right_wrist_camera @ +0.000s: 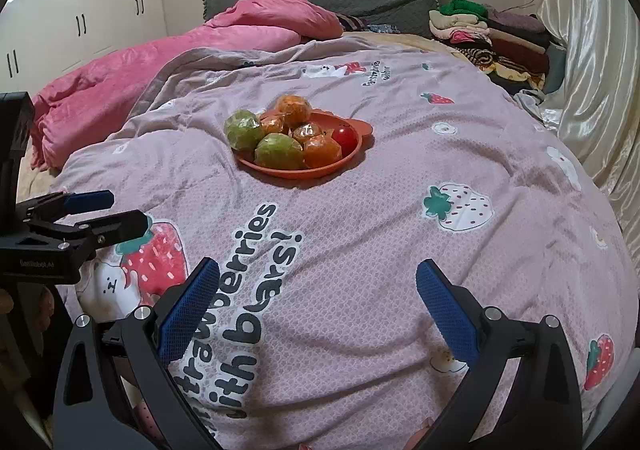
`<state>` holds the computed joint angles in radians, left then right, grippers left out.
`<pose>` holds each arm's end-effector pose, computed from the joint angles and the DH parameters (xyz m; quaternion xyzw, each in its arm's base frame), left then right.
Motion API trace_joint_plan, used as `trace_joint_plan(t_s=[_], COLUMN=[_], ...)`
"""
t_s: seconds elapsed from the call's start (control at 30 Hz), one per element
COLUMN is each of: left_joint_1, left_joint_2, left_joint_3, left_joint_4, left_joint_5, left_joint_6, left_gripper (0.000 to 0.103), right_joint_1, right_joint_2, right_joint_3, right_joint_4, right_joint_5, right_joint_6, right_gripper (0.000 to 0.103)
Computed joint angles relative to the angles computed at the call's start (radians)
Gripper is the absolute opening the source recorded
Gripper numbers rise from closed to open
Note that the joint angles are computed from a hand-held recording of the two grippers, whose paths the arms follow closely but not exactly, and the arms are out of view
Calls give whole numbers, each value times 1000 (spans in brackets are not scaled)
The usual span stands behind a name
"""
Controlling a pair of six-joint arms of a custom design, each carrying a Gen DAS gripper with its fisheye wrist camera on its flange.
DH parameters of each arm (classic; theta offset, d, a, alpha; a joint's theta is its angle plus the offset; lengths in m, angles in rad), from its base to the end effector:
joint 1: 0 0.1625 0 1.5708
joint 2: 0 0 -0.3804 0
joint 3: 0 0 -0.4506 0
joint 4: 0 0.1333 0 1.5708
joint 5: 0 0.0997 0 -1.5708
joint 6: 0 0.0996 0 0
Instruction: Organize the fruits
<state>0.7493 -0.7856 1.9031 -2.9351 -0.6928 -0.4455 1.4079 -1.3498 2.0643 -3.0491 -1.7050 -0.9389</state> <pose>-0.2806 -0.5477 -0.0109 0.1165 0.8922 -0.3395 0.2740 0.0269 -0.5760 0.2361 0.3272 -0.8665 0.2843 0.2477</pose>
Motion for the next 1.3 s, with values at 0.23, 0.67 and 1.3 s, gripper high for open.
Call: trace_joint_plan(t_s=[0.23,0.67,1.3], left_joint_1=[-1,-2,-8], left_joint_2=[-1,0,1], left_joint_3=[-1,-9,-14], left_joint_4=[15,41,84], left_joint_5=[4,13,51], left_joint_6=[-6,-18,-42], left_gripper=[93,93,93], right_joint_1=[-4,-5,-7], right_joint_2=[-1,0,-1], right_joint_3=[-2,-3,1], right_joint_4=[4,2,-5], right_joint_5=[-1,-4,-14], right_joint_6=[4,8,10], right_gripper=[98,98,98])
